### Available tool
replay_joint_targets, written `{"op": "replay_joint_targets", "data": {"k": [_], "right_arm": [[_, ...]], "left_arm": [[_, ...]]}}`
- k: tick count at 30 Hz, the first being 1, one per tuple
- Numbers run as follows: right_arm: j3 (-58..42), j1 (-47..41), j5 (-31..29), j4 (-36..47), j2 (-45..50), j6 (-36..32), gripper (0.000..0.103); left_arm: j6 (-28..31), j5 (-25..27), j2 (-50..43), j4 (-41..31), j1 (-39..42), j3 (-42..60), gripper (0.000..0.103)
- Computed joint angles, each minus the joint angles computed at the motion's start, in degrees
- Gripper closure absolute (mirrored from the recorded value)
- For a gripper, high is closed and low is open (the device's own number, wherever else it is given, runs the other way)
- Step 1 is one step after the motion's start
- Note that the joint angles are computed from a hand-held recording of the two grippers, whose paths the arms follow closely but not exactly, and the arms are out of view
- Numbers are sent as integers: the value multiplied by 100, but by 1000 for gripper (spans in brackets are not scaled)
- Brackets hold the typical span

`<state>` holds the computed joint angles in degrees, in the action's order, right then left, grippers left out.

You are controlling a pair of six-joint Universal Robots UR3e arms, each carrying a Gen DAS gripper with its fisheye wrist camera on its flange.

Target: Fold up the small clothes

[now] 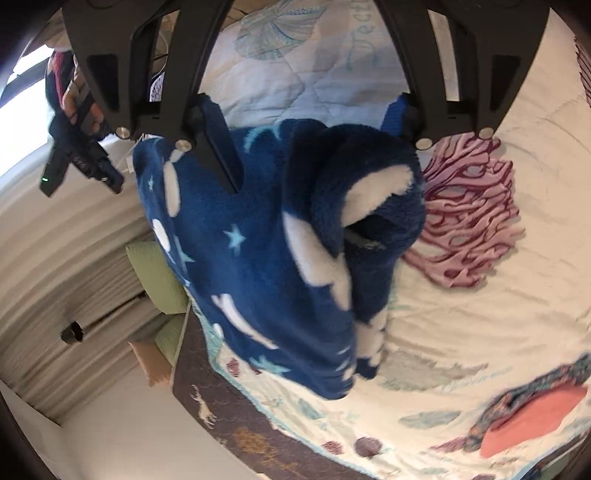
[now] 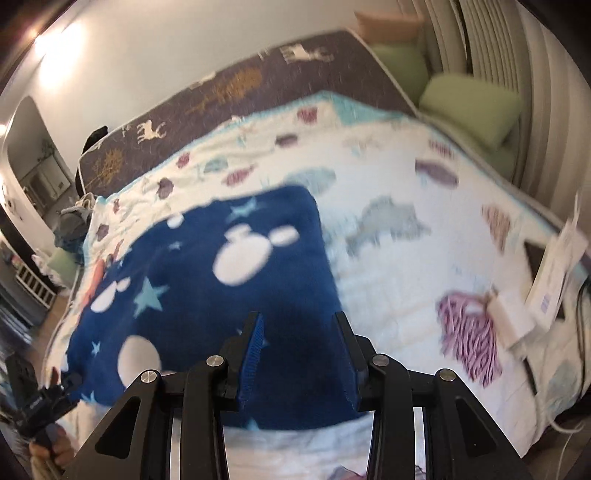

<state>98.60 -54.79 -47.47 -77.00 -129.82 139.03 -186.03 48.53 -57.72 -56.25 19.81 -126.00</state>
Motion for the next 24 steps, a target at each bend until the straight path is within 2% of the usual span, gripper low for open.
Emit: {"op": "replay_joint_targets", "data": {"k": [2, 5, 7, 9, 10, 11, 13, 14, 15, 19, 22, 24], "right_arm": [[-131, 365, 276, -146, 218, 65, 64], [-425, 1847, 243, -1298, 1139, 947, 64], [-498, 2606, 132, -1811, 1514, 1246, 67], [-615, 3418, 106, -1967, 2050, 1280, 82], [-693, 3819, -98, -1944, 2296, 1367, 85], [-789, 4389, -595, -2037, 2744, 1604, 87], [-435, 4985, -1275, -2751, 3140, 1952, 88], [-114, 4995, -1243, -3211, 3048, 1988, 89], [-32, 4906, -1129, -3222, 2970, 1886, 89], [-819, 4451, -650, -2159, 2954, 1463, 87], [-1362, 4488, -782, -2628, 3224, 1812, 86], [-2038, 4588, -716, -2716, 3851, 2138, 86]], "left_arm": [[-161, -118, -9, 49, 159, -149, 34], [-303, -171, 116, 112, 375, -307, 34], [-307, -292, 306, 81, 503, -387, 34], [-273, -415, 468, 57, 637, -458, 34], [-285, -439, 494, 80, 656, -476, 34], [-314, -464, 452, 157, 686, -482, 34], [-339, -526, 274, 293, 738, -490, 34], [-404, -535, 125, 428, 723, -480, 34], [-452, -558, -17, 548, 710, -470, 34], [-600, -663, -488, 991, 646, -379, 34], [-746, -676, -720, 1299, 563, -335, 34], [-791, -708, -763, 1377, 563, -356, 34]]}}
